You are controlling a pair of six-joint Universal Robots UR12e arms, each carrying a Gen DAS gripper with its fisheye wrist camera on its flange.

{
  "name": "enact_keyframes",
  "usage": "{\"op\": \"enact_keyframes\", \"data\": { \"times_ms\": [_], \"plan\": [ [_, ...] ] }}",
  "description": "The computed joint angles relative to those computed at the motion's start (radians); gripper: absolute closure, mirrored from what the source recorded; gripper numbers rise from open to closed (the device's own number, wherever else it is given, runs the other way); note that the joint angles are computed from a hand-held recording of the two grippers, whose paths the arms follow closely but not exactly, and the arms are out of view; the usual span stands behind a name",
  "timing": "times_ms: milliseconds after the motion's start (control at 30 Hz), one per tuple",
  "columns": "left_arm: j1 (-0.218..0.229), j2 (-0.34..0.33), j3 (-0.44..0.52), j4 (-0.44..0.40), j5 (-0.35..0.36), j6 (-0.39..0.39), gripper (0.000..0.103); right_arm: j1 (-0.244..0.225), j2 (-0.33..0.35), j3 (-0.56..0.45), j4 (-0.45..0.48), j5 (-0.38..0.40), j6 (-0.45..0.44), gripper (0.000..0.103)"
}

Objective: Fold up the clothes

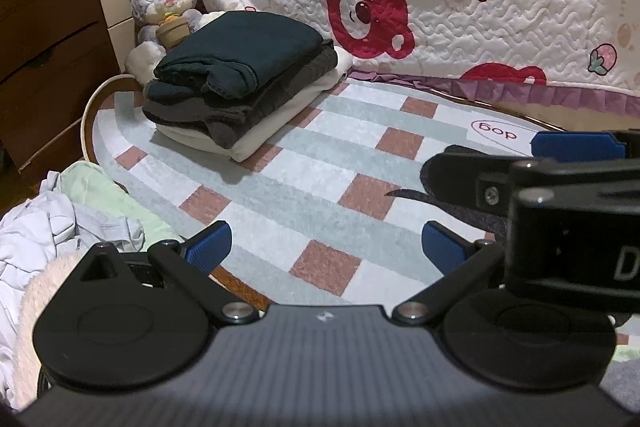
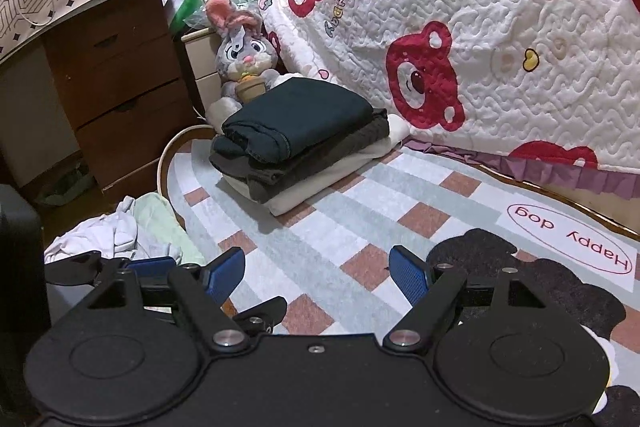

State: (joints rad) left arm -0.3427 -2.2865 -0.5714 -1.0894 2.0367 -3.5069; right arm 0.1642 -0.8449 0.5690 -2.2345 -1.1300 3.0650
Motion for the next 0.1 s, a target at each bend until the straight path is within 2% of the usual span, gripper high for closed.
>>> {"op": "enact_keyframes", "data": {
  "times_ms": [100],
  "plan": [
    [-0.001, 0.002, -0.004, -0.004, -0.004, 0.017, 0.0, 0.0, -0.001, 0.0, 0.002, -0.005, -0.002, 0.02]
  ]
}}
